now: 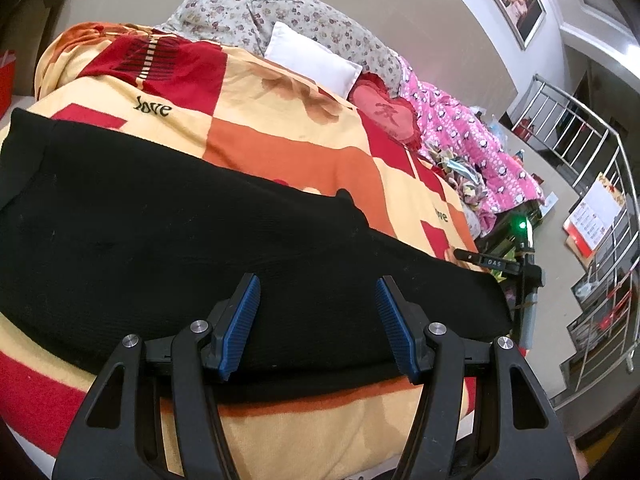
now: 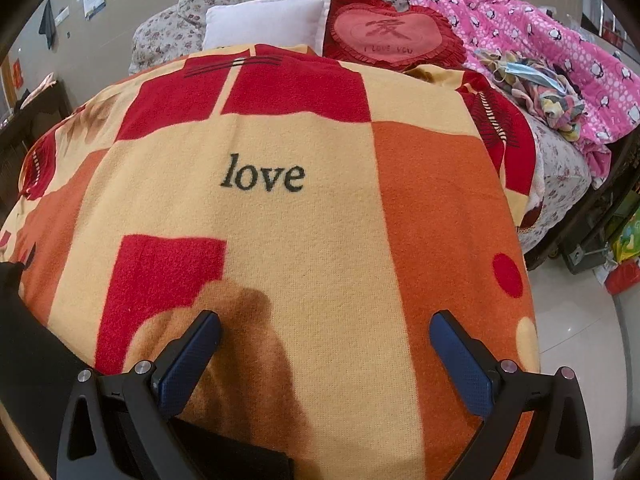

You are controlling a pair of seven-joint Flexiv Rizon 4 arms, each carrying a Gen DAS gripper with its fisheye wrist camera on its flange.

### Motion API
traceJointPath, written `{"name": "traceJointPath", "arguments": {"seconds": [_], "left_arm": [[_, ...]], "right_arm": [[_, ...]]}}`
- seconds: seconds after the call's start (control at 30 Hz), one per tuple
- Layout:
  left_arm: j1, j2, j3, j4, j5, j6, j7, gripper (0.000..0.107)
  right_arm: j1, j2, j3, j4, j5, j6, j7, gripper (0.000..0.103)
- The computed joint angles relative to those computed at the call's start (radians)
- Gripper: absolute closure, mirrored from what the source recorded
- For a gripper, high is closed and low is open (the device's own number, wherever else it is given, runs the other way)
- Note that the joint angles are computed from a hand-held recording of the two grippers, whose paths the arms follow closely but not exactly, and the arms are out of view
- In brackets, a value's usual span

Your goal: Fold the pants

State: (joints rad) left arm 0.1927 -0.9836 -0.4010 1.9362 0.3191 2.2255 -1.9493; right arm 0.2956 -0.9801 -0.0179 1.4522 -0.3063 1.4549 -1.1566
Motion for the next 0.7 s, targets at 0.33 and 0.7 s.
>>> {"name": "traceJointPath", "arguments": {"seconds": [0.33, 0.7], "left_arm": [[0.008, -0.003, -0.005, 0.0, 0.01, 0.003, -0.012, 0.047], [0.035, -0.016, -0.031, -0.006, 0.038, -0.007, -0.018, 0.046]], "right_arm": [[0.0, -0.001, 0.0, -0.002, 0.002, -0.001, -0.001, 0.0], [-0.002, -0.004, 0.001, -0.008, 0.001, -0.005, -0.004, 0.0]]}}
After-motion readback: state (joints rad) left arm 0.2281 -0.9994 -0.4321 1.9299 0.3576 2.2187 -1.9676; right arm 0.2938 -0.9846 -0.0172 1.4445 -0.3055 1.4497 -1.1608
